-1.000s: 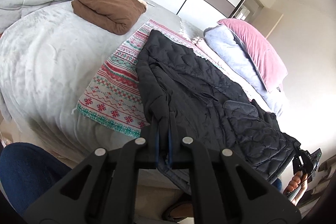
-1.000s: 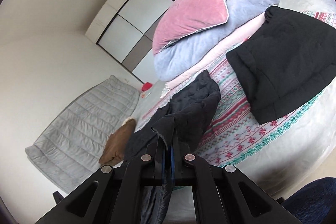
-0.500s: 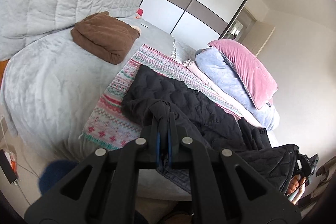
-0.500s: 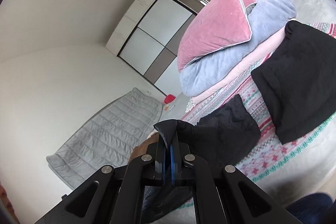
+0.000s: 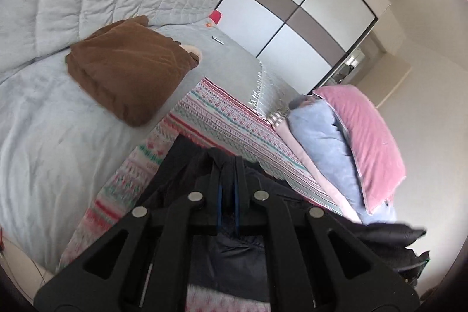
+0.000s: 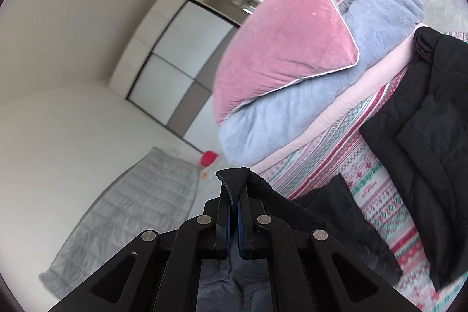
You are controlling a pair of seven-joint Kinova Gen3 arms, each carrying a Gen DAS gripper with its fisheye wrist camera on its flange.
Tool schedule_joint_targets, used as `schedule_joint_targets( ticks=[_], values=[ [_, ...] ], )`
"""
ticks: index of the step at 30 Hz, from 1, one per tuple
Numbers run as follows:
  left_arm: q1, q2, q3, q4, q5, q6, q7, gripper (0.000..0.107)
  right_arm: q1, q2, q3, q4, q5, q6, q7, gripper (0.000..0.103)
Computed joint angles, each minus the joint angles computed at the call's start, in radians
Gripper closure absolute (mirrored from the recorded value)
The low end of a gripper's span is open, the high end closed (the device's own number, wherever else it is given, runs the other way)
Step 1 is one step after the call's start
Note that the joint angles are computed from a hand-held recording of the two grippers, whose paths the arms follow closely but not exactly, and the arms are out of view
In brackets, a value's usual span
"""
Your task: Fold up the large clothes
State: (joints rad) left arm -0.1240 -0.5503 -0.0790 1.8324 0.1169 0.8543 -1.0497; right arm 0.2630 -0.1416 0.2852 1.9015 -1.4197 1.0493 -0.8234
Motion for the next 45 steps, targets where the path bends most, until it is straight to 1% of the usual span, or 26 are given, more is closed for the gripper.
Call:
schedule_joint_targets(
  ticks=[2,3,5,7,9,11,12,14,16,18,19,20,22,23,25,27,29,30,32,35,37,38,40,42,44,45],
  values=[
    [0.015,0.093,-0.023,0.008,0.006,-0.073,-0.021,0.100,0.008,0.067,-0.079,-0.037,-0.014,-0.081,-0.017,0.101],
    [0.020,0.139,-0.045,0.013,0.033,-0.108,-0.032,0.100,-0.006,0.100,-0.102,-0.057,-0.001,-0.122,-0.021,0.101],
    [-0.013,0.232,-0.056,0.026,0.105,-0.175,-0.087,0.100,-0.072,0.162,-0.111,-0.112,0.064,-0.203,-0.072,0.101],
    [-0.089,0.324,-0.012,0.013,0.171,-0.197,-0.149,0.100,-0.086,0.229,-0.164,-0.173,0.142,-0.279,-0.147,0.101],
    [-0.143,0.417,0.043,-0.014,0.178,-0.201,-0.188,0.100,-0.084,0.302,-0.213,-0.247,0.222,-0.308,-0.214,0.101],
    [-0.124,0.510,0.042,-0.058,0.133,-0.187,-0.182,0.100,-0.148,0.367,-0.207,-0.307,0.304,-0.370,-0.258,0.101],
    [-0.090,0.556,0.013,-0.086,0.112,-0.170,-0.178,0.100,-0.182,0.395,-0.195,-0.333,0.344,-0.390,-0.291,0.101],
    [-0.012,0.644,-0.079,-0.150,0.116,-0.115,-0.159,0.099,-0.222,0.441,-0.182,-0.378,0.421,-0.400,-0.372,0.101],
    [0.006,0.688,-0.123,-0.185,0.159,-0.082,-0.189,0.096,-0.311,0.482,-0.111,-0.417,0.502,-0.421,-0.439,0.100],
    [-0.021,0.705,-0.109,-0.187,0.211,-0.079,-0.244,0.095,-0.374,0.504,-0.055,-0.436,0.583,-0.432,-0.500,0.099],
    [-0.019,0.709,-0.108,-0.185,0.217,-0.088,-0.249,0.094,-0.377,0.517,-0.053,-0.448,0.617,-0.425,-0.534,0.099],
    [-0.009,0.705,-0.108,-0.178,0.209,-0.098,-0.240,0.092,-0.362,0.534,-0.067,-0.462,0.649,-0.408,-0.574,0.097],
    [0.003,0.703,-0.113,-0.183,0.195,-0.088,-0.235,0.088,-0.296,0.556,-0.145,-0.487,0.725,-0.380,-0.654,0.094],
    [-0.006,0.702,-0.110,-0.180,0.210,-0.091,-0.251,0.084,-0.259,0.565,-0.191,-0.493,0.753,-0.377,-0.676,0.093],
    [-0.028,0.706,-0.101,-0.178,0.250,-0.104,-0.267,0.075,-0.225,0.572,-0.240,-0.493,0.777,-0.388,-0.697,0.088],
    [-0.039,0.694,-0.102,-0.167,0.276,-0.113,-0.271,0.069,-0.208,0.566,-0.264,-0.483,0.786,-0.402,-0.698,0.079],
    [-0.067,0.680,-0.082,-0.156,0.298,-0.121,-0.282,0.053,-0.219,0.559,-0.266,-0.486,0.837,-0.406,-0.737,0.066],
    [-0.074,0.670,-0.078,-0.149,0.299,-0.128,-0.282,0.050,-0.218,0.551,-0.270,-0.485,0.857,-0.408,-0.752,0.064],
    [-0.045,0.650,-0.110,-0.140,0.277,-0.139,-0.249,0.042,-0.201,0.526,-0.293,-0.472,0.874,-0.420,-0.764,0.060],
    [-0.065,0.632,-0.120,-0.143,0.293,-0.119,-0.236,0.040,-0.172,0.472,-0.321,-0.452,0.903,-0.428,-0.791,0.058],
    [-0.067,0.599,-0.141,-0.121,0.332,-0.137,-0.245,0.040,-0.180,0.435,-0.323,-0.437,0.949,-0.445,-0.817,0.058],
    [-0.060,0.583,-0.146,-0.109,0.330,-0.155,-0.236,0.040,-0.187,0.421,-0.324,-0.437,0.988,-0.439,-0.842,0.058],
    [-0.044,0.544,-0.133,-0.096,0.289,-0.178,-0.226,0.040,-0.211,0.398,-0.312,-0.438,1.026,-0.417,-0.858,0.058],
    [-0.003,0.518,-0.112,-0.097,0.224,-0.179,-0.229,0.040,-0.205,0.368,-0.346,-0.426,1.029,-0.397,-0.813,0.058],
    [0.061,0.503,-0.076,-0.116,0.151,-0.146,-0.209,0.040,-0.233,0.334,-0.370,-0.409,1.046,-0.378,-0.745,0.057],
    [0.082,0.496,-0.039,-0.120,0.110,-0.131,-0.197,0.040,-0.231,0.322,-0.395,-0.399,1.055,-0.370,-0.715,0.057]
  ],
)
